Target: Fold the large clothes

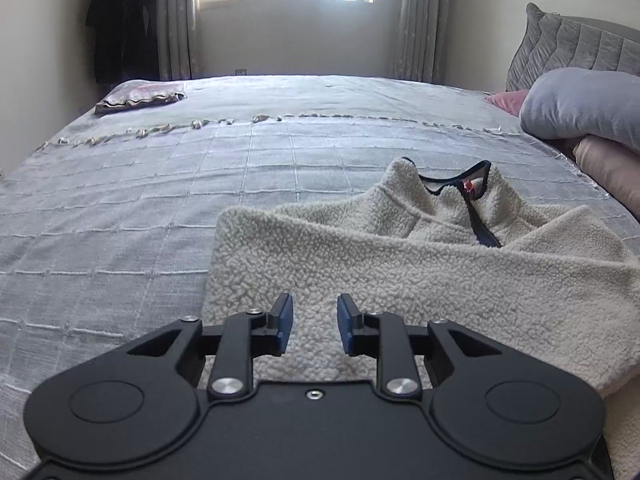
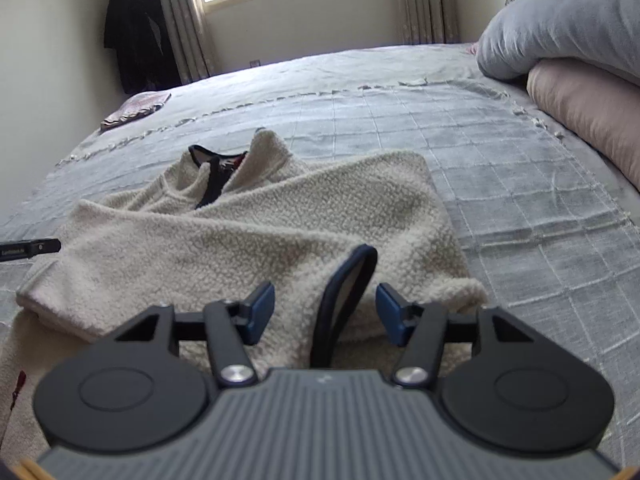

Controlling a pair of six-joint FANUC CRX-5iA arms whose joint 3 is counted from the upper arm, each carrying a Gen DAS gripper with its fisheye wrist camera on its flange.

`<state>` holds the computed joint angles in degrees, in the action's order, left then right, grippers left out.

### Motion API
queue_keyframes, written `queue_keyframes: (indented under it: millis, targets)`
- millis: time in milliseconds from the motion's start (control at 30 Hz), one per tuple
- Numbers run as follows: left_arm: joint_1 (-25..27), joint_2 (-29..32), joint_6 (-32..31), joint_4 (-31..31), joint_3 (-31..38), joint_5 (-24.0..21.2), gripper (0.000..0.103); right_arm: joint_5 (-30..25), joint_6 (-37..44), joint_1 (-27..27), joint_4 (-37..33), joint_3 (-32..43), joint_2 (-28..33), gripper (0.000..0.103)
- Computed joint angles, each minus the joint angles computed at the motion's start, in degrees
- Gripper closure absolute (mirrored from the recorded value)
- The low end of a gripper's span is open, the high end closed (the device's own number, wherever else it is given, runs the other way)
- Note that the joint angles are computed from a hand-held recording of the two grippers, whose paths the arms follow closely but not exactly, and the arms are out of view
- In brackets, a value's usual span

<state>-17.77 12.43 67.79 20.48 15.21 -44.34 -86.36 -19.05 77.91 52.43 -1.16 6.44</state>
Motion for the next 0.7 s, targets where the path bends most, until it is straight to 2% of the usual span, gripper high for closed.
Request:
queue_keyframes:
  millis: [67,100,200,267,300,367,433,500,567,633,700]
  targets:
    - [0.0,-0.1,-1.0,1.5,-0.6,0.0,0.077,1.5,2.6,-1.0,1.1,1.2,1.2,0.047]
    - [-0.1,0.1,-0.9,1.2,-0.5,-0.5,0.077,2.1,4.2,-1.6,1.1,2.2,2.1,0.043]
    - [-1.7,1.0,3.1,-7.3,2.0,-3.4,0.074,2.6,7.9,-2.9,0.7,4.3,4.7,0.039]
    - [-1.7,0.2,3.6,-8.1,0.5,-2.3,0.074,3.2,10.9,-3.9,-2.6,4.7,5.4,0.039]
    - [-1.5,-0.2,4.9,-8.0,0.7,-3.1,0.074,3.0,11.6,-4.4,-4.5,4.8,5.6,0.040]
    - [-1.1,-1.0,5.9,-7.6,1.3,-5.2,0.073,5.0,8.4,-3.9,-3.2,1.4,3.4,0.040]
    - [-0.4,-2.8,4.8,-7.2,0.8,-6.6,0.064,3.1,7.4,-3.0,-3.7,2.0,3.0,0.038]
    - [0.4,-5.0,3.4,-7.3,-0.2,-7.9,0.052,-2.3,9.6,-1.9,-5.3,5.0,4.2,0.035]
    - [1.4,-7.4,3.2,-7.7,-1.2,-10.0,0.046,-6.5,10.2,-0.3,-6.5,6.5,4.3,0.033]
    - [2.9,-9.8,2.7,-7.0,-2.2,-12.7,0.037,-8.0,8.1,1.9,-6.5,6.1,3.1,0.023]
    - [4.6,-12.6,1.1,-5.3,-4.2,-14.6,0.022,-9.2,5.3,4.7,-5.6,5.2,1.7,0.013]
